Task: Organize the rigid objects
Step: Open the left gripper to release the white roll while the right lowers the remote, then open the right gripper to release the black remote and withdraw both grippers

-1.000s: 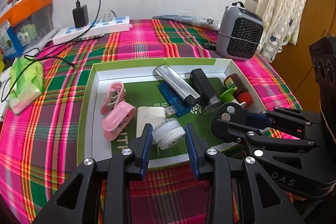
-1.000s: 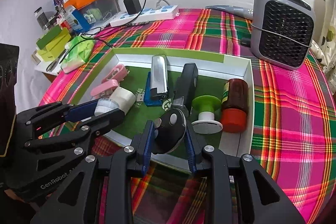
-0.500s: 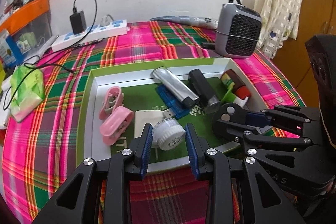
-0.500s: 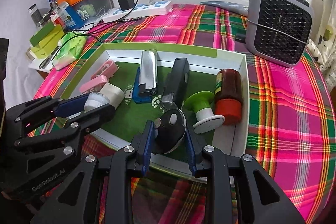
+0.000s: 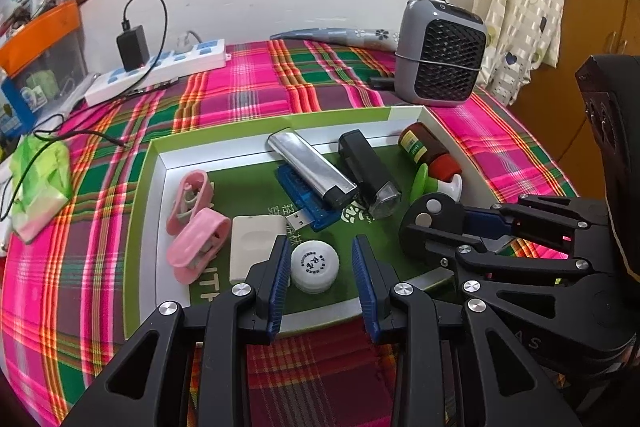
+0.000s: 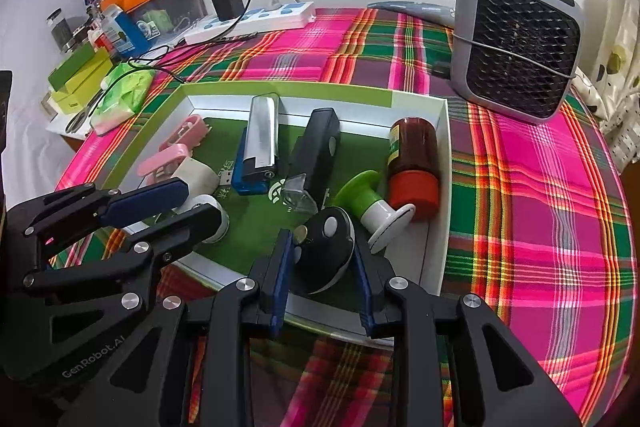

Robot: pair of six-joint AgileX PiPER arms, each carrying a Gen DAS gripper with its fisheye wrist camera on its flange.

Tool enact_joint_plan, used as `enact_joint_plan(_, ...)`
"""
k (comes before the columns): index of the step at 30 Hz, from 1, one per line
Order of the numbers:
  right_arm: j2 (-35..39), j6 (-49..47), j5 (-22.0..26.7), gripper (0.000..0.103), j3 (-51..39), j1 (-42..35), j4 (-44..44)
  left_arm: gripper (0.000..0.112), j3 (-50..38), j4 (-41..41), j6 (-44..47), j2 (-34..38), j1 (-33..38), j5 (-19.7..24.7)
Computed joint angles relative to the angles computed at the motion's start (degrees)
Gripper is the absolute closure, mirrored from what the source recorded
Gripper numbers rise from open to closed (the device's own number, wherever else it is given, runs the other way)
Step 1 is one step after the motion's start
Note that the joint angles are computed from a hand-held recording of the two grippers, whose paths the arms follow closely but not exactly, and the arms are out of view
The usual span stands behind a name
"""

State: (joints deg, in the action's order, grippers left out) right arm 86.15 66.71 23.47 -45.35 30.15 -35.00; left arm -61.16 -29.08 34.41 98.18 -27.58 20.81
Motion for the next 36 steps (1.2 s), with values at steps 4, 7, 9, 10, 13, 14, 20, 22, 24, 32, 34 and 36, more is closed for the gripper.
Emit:
enact_joint_plan(4,0.02,-0.32,-0.55,0.073,0.12,-0.29,0.34,0.082,0.13,0.50,-0.56,-0.17,-0.10,-0.07)
enact_joint_plan(7,0.03,-0.75,-0.69,0.073,0.15,-0.45,0.72,0.082,0.05,-0.18,0.14,-0.09,0.07,0.23)
enact_joint_plan(9,0.00,-0.69,-0.83,0.073,0.21,-0.52,0.69,0.082,0.02,-0.49,0.56,0.00,0.21,0.30)
enact_joint_plan(10,-0.05,-0.78,-0.93,0.073,0.32,-0.61,0.77,0.082,0.04,-0.24,0.23,-0.06,0.11,0.24)
enact_joint_plan(13,-0.08,-0.85,-1.18,0.073,0.39,-0.76,0.99,0.082,0.20,0.20,-0.25,-0.06,-0.05,0.06)
enact_joint_plan(14,-0.11,-0.71,-1.28,0.073,0.48,-0.80,0.89,0.082,0.20,0.42,-0.52,-0.05,-0.13,0.08)
enact_joint_plan(20,-0.48,1.13,-1.03,0.073,0.71,-0.24,0.00,0.082,0.59,1.79,-1.67,-0.42,-0.46,0.06)
enact_joint_plan(22,-0.68,2.31,-0.69,0.071,0.84,0.09,-0.81,0.081,1.00,2.00,-1.81,-0.84,-0.60,-0.10)
enact_joint_plan(24,-0.97,3.54,-0.25,0.069,1.03,0.54,-1.77,0.081,1.38,1.58,-1.25,-1.30,-0.56,-0.16)
enact_joint_plan(32,-2.78,8.73,1.19,0.067,2.09,2.48,-5.31,0.081,3.65,4.14,-4.06,-4.08,-0.73,-0.91)
enact_joint_plan(34,-3.64,10.97,1.59,0.062,2.67,3.58,-7.03,0.081,4.62,4.23,-4.38,-5.17,-0.69,-1.15)
enact_joint_plan(36,-4.11,12.54,2.34,0.061,2.80,4.47,-8.09,0.081,5.49,5.04,-5.55,-6.19,-0.72,-1.36)
